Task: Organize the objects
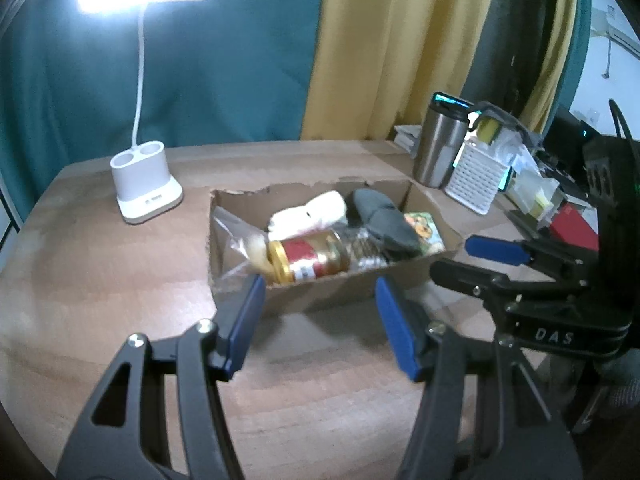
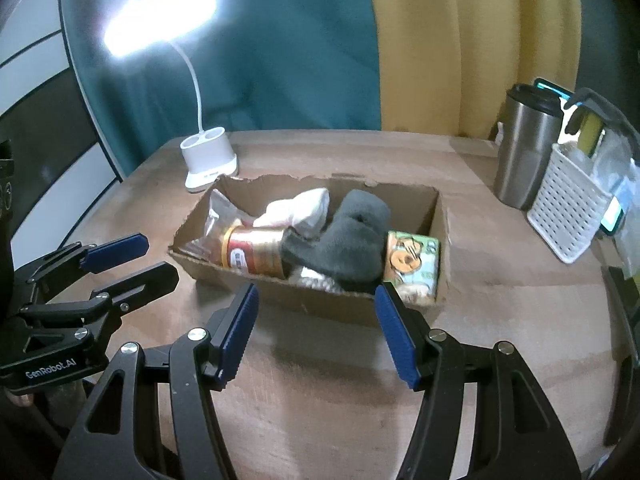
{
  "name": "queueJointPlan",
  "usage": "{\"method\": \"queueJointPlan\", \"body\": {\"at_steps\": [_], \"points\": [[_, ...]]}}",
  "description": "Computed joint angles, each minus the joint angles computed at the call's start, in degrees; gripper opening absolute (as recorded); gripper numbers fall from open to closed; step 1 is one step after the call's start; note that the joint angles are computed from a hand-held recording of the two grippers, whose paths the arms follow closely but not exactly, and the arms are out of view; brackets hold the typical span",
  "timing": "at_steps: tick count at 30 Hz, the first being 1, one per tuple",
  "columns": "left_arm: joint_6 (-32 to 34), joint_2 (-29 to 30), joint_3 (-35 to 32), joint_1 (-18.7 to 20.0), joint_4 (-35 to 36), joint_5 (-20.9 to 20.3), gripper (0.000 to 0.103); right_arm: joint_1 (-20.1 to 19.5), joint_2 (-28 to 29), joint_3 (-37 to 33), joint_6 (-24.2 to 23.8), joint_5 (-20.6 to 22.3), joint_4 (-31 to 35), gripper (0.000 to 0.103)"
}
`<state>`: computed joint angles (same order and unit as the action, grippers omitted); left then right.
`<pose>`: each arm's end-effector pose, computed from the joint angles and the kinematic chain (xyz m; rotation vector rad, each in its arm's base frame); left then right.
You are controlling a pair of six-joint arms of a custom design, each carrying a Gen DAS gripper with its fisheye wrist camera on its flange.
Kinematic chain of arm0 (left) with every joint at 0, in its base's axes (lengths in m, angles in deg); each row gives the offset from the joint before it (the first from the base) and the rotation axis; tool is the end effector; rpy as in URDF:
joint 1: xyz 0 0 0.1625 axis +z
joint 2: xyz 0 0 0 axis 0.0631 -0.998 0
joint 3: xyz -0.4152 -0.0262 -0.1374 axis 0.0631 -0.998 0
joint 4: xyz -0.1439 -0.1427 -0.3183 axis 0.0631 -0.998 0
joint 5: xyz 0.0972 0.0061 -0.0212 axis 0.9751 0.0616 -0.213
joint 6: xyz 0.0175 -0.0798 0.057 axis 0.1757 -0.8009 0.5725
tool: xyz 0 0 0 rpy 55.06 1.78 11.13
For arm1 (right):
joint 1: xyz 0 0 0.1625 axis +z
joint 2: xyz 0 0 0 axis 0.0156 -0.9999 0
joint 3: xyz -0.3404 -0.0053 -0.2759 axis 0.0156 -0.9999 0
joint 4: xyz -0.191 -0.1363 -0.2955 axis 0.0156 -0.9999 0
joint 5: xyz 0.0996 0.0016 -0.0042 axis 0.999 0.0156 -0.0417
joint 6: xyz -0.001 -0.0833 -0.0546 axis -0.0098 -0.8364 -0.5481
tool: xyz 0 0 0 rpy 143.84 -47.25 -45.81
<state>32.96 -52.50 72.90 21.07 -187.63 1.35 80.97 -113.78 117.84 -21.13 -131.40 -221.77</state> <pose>-0.3585 -0.4019 0.0001 0.4426 2.3416 -1.0177 0.0576 -0.4392 0.2657 0.7974 -2.4710 0.7550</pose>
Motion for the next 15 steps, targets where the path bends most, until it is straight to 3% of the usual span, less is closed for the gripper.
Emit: {"method": "queueJointPlan", "body": {"at_steps": [6,15], "points": [[-3.3,0.6,1.2,-1.2,-0.3,0.5,0.060,-2.1,-2.3,3.2,-1.5,-0.2,-2.3,0.064],[-8.7,0.0,1.3,-3.0,6.9,0.8,0.060,-4.6,-5.4,6.0,-2.5,1.6,-4.7,0.064]]}}
